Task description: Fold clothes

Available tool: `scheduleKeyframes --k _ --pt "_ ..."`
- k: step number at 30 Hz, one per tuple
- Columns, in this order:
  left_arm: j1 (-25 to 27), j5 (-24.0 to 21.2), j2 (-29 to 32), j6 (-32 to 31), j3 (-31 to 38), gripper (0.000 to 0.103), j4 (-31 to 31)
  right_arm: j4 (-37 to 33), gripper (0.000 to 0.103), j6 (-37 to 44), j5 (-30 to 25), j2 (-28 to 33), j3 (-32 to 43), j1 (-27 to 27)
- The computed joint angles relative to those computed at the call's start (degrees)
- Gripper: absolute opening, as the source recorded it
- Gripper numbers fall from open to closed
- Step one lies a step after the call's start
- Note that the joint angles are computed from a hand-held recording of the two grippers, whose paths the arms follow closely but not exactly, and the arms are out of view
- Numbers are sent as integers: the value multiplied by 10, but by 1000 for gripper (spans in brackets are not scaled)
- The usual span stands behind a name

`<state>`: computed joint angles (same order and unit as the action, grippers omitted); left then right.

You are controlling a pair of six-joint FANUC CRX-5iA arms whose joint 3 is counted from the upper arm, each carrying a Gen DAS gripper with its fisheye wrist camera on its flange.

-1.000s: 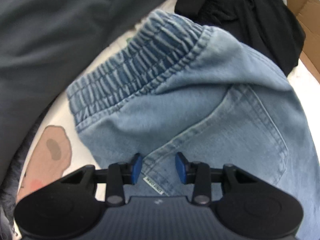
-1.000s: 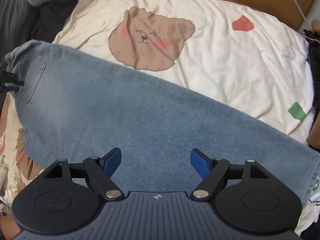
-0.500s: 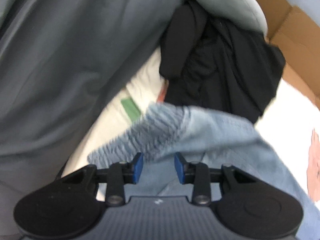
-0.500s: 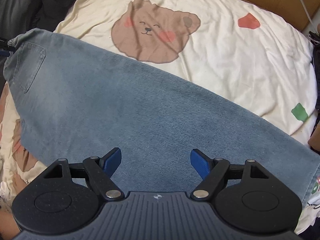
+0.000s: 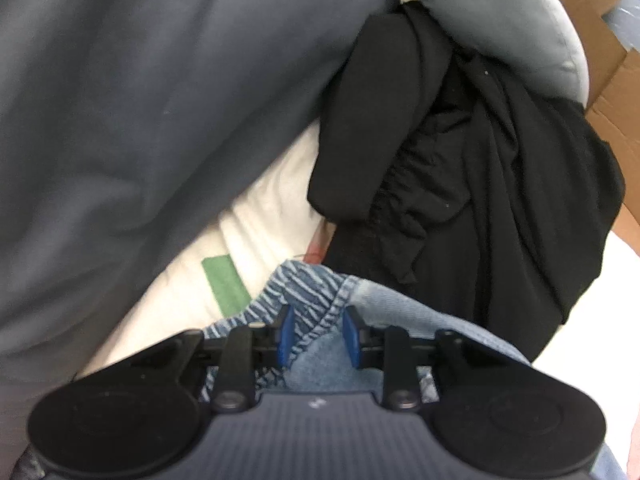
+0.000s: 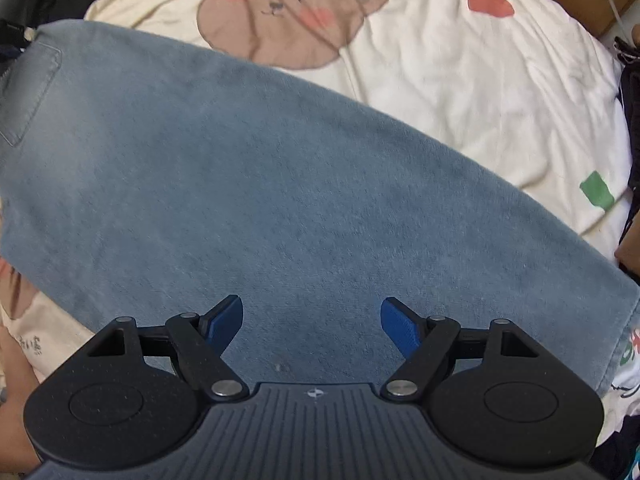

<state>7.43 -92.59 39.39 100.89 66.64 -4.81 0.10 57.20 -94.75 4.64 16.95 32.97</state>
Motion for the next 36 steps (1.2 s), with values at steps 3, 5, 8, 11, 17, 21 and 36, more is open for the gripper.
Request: scheduleKeyframes --k 3,5,8,11,17,21,36 --pt "-4 -18 16 -12 31 30 -8 0 81 -1 0 0 1 0" --pt "-8 -32 23 -37 58 31 -13 0 81 0 3 -3 1 2" --pt "0 7 -16 -71 15 30 17 -5 81 12 8 -8 0 4" --pt "7 -9 -29 -79 22 28 41 -3 81 26 11 -9 1 9" --pt "7 -32 -54 -90 -25 29 84 -10 81 31 14 -1 22 4" --pt "0 -16 -59 -68 -67 28 55 -11 81 42 13 -2 26 5" --pt "0 -19 -31 -15 5 29 70 -13 81 66 10 10 50 0"
